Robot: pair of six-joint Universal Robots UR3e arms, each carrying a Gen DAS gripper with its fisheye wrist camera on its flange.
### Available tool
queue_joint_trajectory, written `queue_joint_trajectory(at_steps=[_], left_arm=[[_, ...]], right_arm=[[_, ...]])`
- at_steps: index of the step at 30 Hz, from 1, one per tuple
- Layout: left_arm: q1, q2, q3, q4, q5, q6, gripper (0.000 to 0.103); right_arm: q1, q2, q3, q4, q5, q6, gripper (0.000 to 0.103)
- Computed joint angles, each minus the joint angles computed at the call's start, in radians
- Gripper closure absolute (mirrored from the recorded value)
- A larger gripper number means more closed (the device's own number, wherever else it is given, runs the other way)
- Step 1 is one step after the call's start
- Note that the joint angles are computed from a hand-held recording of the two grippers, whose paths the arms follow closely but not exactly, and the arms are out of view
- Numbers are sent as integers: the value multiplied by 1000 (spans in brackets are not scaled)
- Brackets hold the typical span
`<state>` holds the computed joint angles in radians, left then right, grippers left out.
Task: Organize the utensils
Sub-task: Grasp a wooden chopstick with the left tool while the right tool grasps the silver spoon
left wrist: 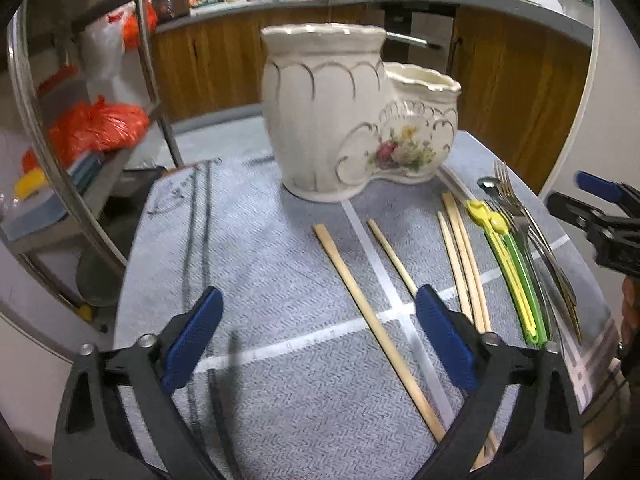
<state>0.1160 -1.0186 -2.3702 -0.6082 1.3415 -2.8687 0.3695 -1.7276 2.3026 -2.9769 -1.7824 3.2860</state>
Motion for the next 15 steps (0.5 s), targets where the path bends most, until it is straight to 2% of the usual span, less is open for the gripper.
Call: queue_joint_trajectory(at_steps=[2,4,6,8,14,15], left_arm=[[-23,-20,7,-6,21,1,23],[-17,-19,19,-48,7,14,38],[-20,-17,20,-73,-2,23,46],[-32,-27,25,-84,1,27,53],[-86,-85,30,-8,34,24,65],[-77,-89,37,-14,27,34,71]], right_arm=[[-10,17,-24,28,31,-10,42],[-18,28,-40,44,57,-24,50],[-19,46,-64,71,62,-32,65],[-37,61,-80,88,92,-38,75],[-101,121,-123,102,196,-42,83],[-105,134,-130,102,202,-42,84]])
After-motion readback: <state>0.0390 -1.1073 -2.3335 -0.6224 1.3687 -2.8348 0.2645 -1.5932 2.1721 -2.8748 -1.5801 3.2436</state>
